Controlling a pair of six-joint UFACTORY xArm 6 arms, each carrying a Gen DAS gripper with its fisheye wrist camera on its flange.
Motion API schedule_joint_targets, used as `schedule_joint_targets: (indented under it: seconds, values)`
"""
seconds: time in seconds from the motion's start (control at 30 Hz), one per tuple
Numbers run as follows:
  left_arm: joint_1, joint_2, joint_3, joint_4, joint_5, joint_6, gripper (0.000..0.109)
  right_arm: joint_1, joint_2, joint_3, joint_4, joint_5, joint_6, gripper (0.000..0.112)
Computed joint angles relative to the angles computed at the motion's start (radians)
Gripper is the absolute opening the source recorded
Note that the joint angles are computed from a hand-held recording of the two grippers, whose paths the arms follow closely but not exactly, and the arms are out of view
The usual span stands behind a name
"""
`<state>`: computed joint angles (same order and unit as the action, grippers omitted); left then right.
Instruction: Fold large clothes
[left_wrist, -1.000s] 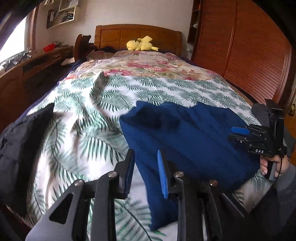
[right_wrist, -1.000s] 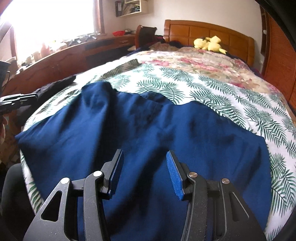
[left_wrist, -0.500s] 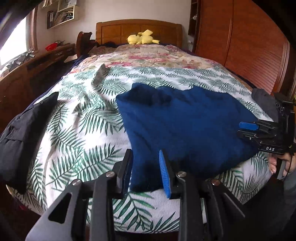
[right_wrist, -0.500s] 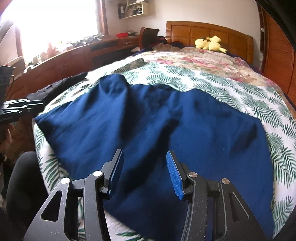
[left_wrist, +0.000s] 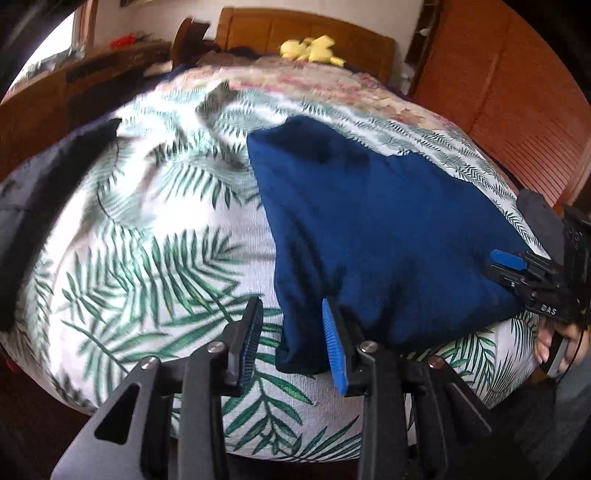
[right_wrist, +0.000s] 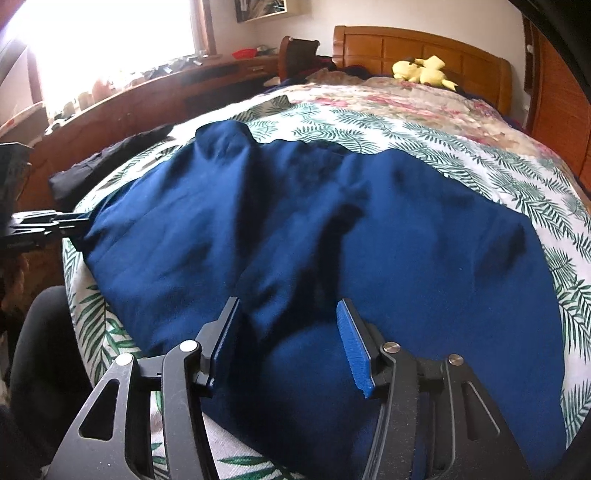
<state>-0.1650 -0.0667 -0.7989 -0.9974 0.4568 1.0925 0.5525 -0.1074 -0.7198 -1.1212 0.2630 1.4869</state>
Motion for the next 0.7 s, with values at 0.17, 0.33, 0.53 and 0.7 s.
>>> schedule_joint_targets:
  seconds: [0.17, 0.33, 0.53, 0.7]
  values:
    - [-0.018, -0.018, 0.002, -0.008, 0.028, -0.017, 0.006, -0.005, -0.055, 0.045, 0.004, 0.014, 0.001, 0.054]
    - [-0.129, -0.143, 0.037, -0.018, -0.069, 0.006, 0.002, -0.027, -0.167, 0.134, -0.002, 0.017, 0.015, 0.054]
    - [-0.312, -0.171, -0.097, 0.022, -0.061, -0.034, 0.000, -0.007, -0.431, 0.289, 0.066, 0.137, -0.034, 0.054]
    - [-0.512, -0.055, -0.258, 0.127, -0.073, -0.124, 0.000, 0.032, -0.737, 0.453, 0.190, 0.288, -0.102, 0.053]
